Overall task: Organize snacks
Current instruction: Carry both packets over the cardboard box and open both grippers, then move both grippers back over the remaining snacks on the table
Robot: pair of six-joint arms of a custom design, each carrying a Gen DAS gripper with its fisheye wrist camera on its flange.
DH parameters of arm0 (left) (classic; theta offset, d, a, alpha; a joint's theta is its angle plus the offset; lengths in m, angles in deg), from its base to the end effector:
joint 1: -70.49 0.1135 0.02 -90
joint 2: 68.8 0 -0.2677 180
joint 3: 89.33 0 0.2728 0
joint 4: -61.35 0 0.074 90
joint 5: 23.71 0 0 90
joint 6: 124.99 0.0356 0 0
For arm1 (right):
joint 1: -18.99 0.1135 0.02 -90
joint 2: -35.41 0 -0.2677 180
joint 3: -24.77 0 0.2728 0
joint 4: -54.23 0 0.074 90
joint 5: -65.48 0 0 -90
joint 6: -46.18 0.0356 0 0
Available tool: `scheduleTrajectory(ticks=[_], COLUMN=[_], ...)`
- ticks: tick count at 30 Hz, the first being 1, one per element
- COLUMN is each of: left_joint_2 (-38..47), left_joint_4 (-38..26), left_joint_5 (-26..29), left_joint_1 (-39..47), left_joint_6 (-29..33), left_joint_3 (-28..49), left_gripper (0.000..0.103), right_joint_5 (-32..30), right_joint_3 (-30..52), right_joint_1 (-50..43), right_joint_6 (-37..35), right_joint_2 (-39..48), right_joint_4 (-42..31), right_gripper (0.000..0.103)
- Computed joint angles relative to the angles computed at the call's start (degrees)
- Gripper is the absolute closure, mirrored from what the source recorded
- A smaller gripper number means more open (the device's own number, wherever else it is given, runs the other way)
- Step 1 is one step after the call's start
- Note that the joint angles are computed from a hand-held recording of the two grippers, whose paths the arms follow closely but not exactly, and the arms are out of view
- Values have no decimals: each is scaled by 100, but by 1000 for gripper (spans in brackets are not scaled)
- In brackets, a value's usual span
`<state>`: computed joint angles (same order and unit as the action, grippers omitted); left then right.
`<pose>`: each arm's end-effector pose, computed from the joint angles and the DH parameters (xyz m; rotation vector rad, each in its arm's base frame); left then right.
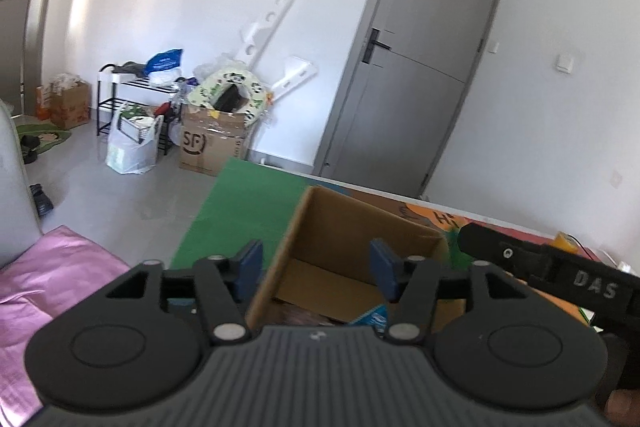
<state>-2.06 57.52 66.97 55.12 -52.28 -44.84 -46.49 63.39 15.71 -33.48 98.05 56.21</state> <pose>0.2556 -0.0707 0.2080 -0.0267 2.0458 -0.3706 0.2457 -0.0007 0.2001 -0.0219 1.9532 0.4556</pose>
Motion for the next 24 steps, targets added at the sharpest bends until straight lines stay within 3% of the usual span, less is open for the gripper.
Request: scheduleTrajectory(ticks=[1,6,13,24], left_joint_2=[-24,-45,-72,-134], left_joint_4=[-30,-54,-120,-127], left_joint_5=[-55,-287,-355,-742], left_joint_1=[21,-86,-462,-1352], left_joint_6=[-27,-117,-106,-107], left_joint_3=[-1,-8,0,-57], left_gripper=[27,11,4,1], right_joint_5=[49,-137,-394,-1188], right_joint_3=[-30,-155,-510,-792], right_joint_1=[-5,-308,-969,-2379], right_joint_6=[20,59,-96,-521], right_joint_2=[-23,-237,-964,-1770], right_joint_4=[34,-242,-832,-1699], right_gripper=[31,30,20,2])
